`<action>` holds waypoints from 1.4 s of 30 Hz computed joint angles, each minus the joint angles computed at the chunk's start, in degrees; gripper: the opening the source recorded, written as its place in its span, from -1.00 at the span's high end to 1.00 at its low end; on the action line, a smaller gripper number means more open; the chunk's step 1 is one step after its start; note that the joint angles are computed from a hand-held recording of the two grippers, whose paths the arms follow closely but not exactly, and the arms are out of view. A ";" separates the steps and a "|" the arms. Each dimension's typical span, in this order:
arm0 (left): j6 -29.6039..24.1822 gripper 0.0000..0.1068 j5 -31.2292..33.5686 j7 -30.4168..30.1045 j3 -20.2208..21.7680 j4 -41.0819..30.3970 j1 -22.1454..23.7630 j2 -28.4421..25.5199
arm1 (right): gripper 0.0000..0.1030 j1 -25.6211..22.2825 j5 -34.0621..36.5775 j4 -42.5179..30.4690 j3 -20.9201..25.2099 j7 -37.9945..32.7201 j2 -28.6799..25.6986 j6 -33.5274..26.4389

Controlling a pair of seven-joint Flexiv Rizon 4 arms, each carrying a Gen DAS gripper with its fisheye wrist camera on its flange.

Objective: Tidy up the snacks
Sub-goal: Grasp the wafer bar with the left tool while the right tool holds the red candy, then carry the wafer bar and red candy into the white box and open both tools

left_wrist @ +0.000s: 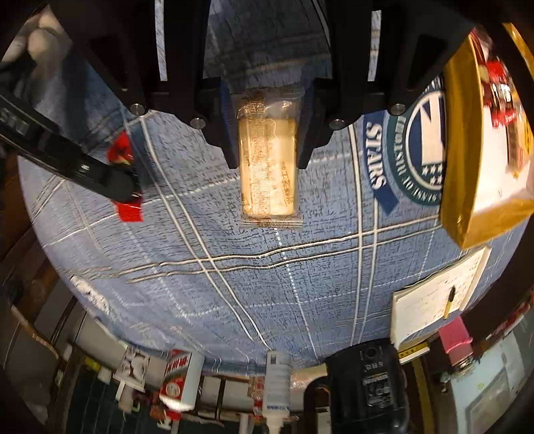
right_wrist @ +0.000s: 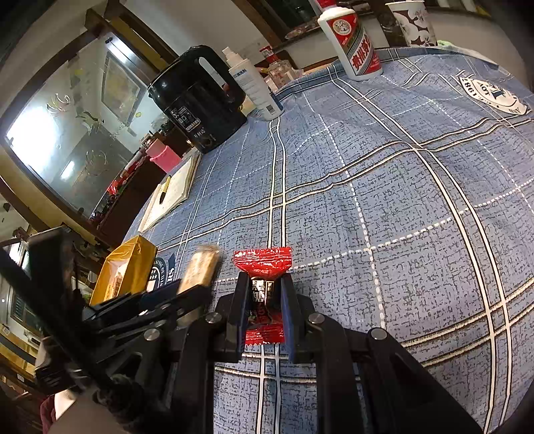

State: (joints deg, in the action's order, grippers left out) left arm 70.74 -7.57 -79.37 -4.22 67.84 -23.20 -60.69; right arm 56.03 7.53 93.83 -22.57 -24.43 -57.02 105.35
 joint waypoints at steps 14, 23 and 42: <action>34.81 0.34 -1.76 -0.92 -24.81 37.66 23.32 12.47 | 0.69 4.59 -0.90 -0.53 -5.15 0.16 -1.40 -3.12; 47.71 0.34 6.18 -13.70 -23.71 48.65 32.85 16.27 | 0.69 8.84 -6.44 -0.03 -8.28 2.94 -0.18 -5.61; 49.73 0.34 15.50 -27.51 -12.98 49.99 36.31 16.24 | 0.69 -2.99 -29.35 -31.11 14.38 -3.51 -6.26 -23.99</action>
State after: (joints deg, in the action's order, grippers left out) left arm 120.47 7.93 -106.89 -17.20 117.83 13.12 -44.45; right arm 53.04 -21.82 62.72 -8.19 -27.94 -63.28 81.36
